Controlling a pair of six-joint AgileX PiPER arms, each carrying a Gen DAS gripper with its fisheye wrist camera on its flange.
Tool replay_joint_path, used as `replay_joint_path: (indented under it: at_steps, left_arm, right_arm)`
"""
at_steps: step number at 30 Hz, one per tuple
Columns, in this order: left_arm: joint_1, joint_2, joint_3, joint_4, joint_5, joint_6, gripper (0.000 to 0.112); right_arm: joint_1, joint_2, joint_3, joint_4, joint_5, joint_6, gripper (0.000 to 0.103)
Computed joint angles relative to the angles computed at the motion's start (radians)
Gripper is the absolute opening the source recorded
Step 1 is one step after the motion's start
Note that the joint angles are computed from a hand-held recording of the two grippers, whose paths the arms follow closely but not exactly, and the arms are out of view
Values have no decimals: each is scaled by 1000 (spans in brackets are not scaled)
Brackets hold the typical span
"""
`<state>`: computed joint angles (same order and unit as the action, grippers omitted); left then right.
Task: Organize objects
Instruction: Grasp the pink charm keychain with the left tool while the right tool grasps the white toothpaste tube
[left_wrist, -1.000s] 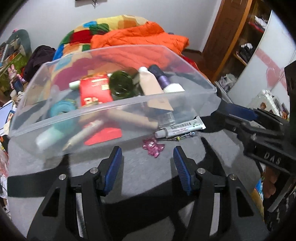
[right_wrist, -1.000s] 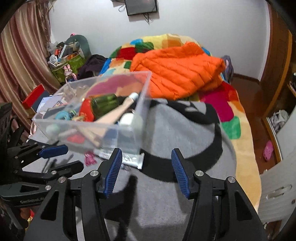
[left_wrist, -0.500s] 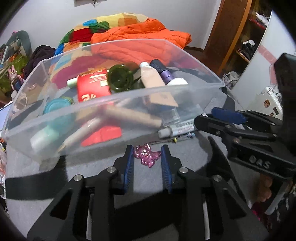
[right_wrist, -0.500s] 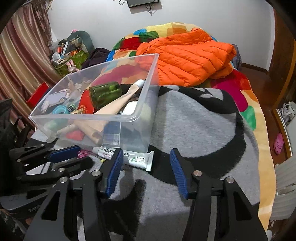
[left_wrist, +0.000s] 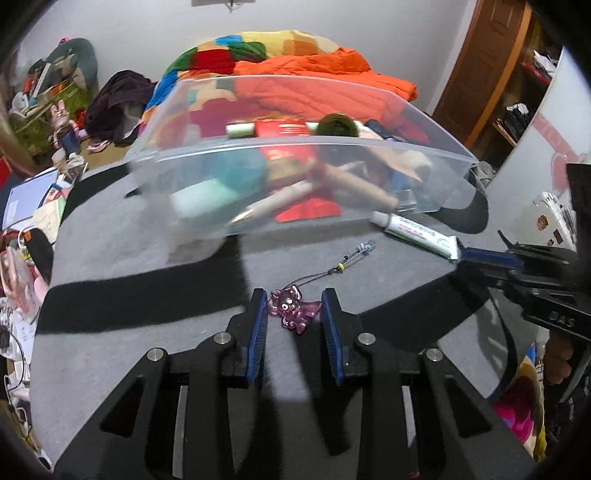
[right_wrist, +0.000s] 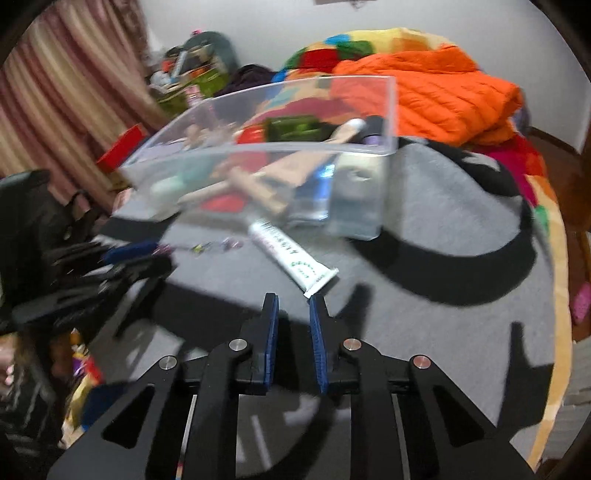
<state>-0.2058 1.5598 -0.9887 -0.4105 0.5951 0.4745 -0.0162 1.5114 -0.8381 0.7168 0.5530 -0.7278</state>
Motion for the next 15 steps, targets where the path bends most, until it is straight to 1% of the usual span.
replay_joint_path:
  at_steps: [2,3,4,6,10,12,13,14,15]
  left_arm:
    - [30,-12,17,-37,3,38,30]
    - [42,-17,23,-53,6,52,30]
    - [52,-22,29,-67,8,64,30]
    - [59,-30,38,-77,7,70,30]
    - [74,-33,38,-112,21,98,30]
    - [88,-40,40,-142,32,123,30]
    - [92,-44,39,-153,36,127,30]
    - [92,-49,39,-158,37,129,30]
    - [94,-55,38,-165,38,130,30]
  right_arm:
    - [35,-15,-5,-88,-47,86,20]
    - [42,-14,-12,-103,-61,105,30]
    - [46,-8,-22,-106,-74,114,42]
    - [55,14,-45,-104,-94,115,48]
    - [109,104,-128,-219,-107,221,48]
    - [128,154,-171,-275,-87,274,48]
    - [137,173,-184,-298,-83,299,45]
    - [148,181,-182,-326,-99,327,44]
    - [162,172,-170,-378,-126,373,36]
